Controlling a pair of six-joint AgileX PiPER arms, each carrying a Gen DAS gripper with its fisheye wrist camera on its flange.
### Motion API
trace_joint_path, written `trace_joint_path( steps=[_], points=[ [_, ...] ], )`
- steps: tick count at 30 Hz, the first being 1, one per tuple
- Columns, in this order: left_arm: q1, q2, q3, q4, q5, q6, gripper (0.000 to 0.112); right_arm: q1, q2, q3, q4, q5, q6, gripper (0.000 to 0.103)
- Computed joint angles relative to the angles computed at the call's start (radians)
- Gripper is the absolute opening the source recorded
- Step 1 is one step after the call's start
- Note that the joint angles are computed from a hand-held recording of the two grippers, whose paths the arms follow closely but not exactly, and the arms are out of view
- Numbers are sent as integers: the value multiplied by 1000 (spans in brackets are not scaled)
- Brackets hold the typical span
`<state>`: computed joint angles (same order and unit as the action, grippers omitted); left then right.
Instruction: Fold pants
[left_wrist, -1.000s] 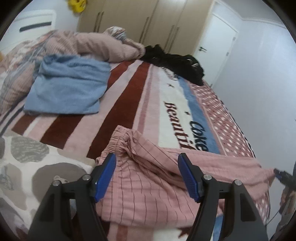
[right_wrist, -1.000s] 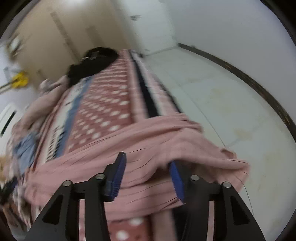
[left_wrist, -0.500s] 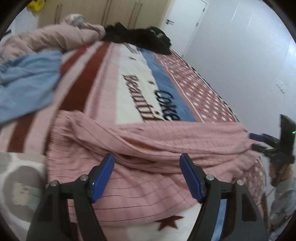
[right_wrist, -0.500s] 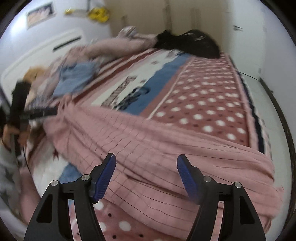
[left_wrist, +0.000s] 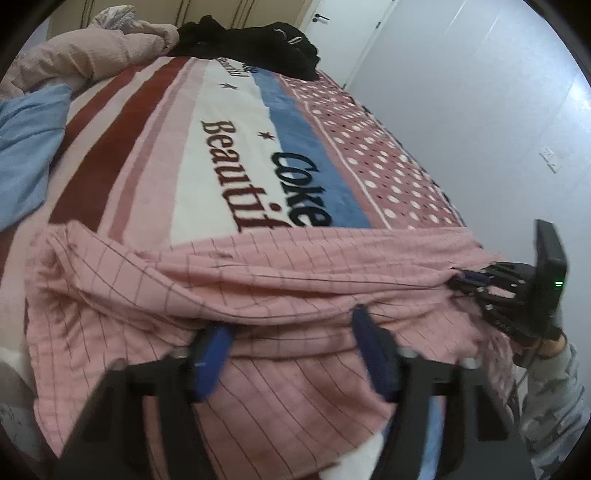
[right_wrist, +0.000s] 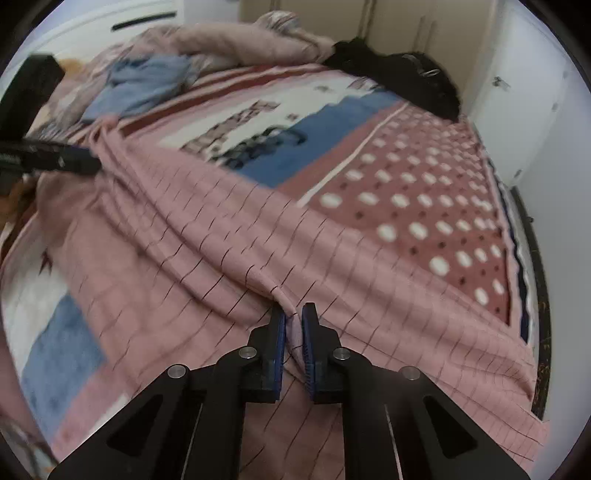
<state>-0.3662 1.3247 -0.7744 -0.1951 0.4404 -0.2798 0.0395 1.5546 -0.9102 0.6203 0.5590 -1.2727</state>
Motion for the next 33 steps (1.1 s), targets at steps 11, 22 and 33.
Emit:
trace_joint_path(
  steps=[11,22,33],
  points=[
    [67,143,-96,356,-34,-309,14,52,126,-192,-100,-55,210,2],
    [87,-34,-5,160,-36,-73,65,18,141,-254,-50,53,234,36],
    [17,-75,99,60,44,-6,65,75,78,-76,29,259,119,23]
  ],
)
